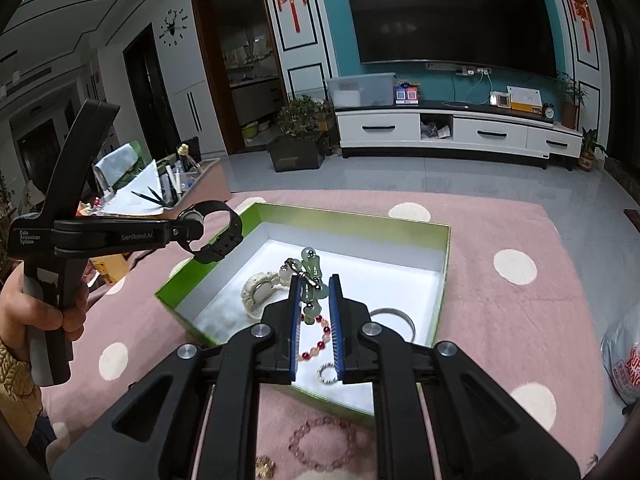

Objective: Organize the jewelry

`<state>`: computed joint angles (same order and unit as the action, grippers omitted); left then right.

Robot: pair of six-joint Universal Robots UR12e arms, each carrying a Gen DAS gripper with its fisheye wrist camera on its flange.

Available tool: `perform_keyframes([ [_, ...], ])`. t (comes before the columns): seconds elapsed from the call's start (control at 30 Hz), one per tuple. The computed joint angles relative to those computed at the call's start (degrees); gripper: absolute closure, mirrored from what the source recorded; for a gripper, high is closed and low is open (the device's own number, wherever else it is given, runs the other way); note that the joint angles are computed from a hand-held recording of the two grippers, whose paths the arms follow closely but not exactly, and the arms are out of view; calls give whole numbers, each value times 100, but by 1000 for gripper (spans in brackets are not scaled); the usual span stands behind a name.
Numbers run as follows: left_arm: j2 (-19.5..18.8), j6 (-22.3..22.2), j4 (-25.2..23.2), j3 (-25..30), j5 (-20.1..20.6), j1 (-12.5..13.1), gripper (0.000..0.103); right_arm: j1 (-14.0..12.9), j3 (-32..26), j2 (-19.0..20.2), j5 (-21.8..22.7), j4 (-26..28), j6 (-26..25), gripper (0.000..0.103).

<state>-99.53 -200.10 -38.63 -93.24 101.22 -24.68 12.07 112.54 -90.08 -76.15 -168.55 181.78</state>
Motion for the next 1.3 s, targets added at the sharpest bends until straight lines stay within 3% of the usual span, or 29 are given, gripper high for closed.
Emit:
perform_keyframes([
  [0.33, -438, -177, -440, 397, -88, 159, 93, 96, -612, 495, -110, 673, 13, 90],
  [0.8, -821, -41, -721, 712, 202, 135, 92, 293, -1302, 1009, -516, 1624, 144, 90],
  [0.87, -843, -26, -744, 724, 195, 132, 92, 309, -1365, 1051, -574, 1717, 200, 86],
  [1.03, -831, 32, -642, 690, 209, 118, 83, 261, -1338, 1051, -587, 1636, 401, 72],
  [1.23, -732, 77, -525, 601, 154, 97, 70, 141, -1135, 888, -474, 1453, 524, 70],
  [1.3, -656, 112, -445, 518, 158, 83, 60, 94, -1014, 786, -417, 1345, 565, 67],
])
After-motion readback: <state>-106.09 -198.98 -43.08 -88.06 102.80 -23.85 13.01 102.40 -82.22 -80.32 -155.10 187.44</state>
